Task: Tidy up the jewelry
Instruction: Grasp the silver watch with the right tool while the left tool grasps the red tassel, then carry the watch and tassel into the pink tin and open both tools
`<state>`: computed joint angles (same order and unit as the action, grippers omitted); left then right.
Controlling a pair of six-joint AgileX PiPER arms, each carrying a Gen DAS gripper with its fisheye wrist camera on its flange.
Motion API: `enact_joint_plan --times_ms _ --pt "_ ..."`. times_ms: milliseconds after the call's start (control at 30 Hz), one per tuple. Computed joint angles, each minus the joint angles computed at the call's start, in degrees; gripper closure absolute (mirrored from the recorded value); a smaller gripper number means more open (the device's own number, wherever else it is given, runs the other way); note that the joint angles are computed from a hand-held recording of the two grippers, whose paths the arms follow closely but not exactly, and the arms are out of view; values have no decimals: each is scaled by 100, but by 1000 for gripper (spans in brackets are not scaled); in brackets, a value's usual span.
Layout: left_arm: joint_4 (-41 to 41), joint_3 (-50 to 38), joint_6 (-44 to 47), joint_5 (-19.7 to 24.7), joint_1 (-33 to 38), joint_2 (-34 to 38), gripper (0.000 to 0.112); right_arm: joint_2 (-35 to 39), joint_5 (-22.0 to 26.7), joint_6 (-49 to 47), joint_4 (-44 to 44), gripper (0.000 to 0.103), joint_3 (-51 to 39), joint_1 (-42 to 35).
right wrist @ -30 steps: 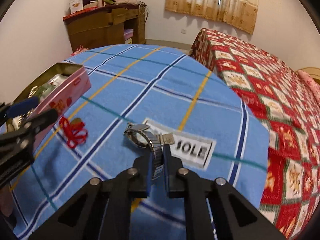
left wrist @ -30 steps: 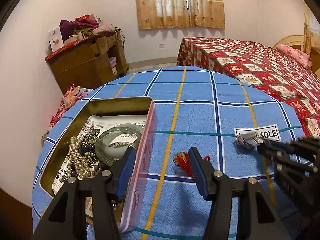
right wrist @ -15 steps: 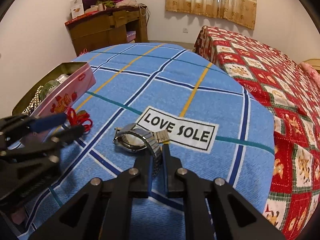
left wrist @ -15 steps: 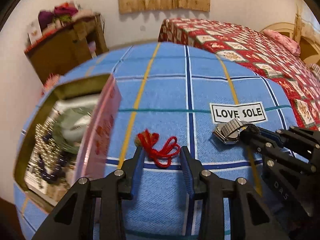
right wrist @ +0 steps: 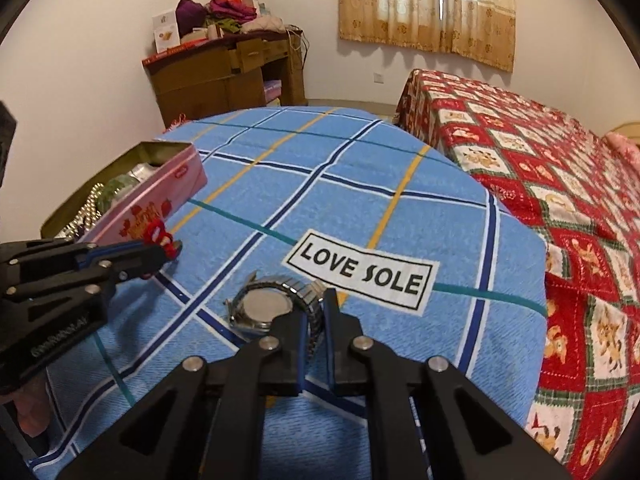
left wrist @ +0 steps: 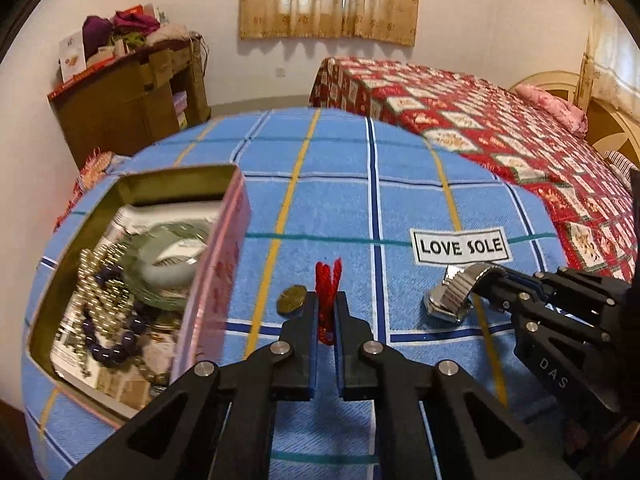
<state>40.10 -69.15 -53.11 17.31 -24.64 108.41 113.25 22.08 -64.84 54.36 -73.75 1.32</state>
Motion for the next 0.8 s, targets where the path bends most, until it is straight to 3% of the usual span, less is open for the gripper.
enact_joint_plan --times_ms 433,800 --pt "1913 417 -1741 209 -112 -621 107 -581 4 -429 431 94 306 78" --pt "2183 743 -2026 211 151 -1149 107 -693 -42 -247 137 94 186 374"
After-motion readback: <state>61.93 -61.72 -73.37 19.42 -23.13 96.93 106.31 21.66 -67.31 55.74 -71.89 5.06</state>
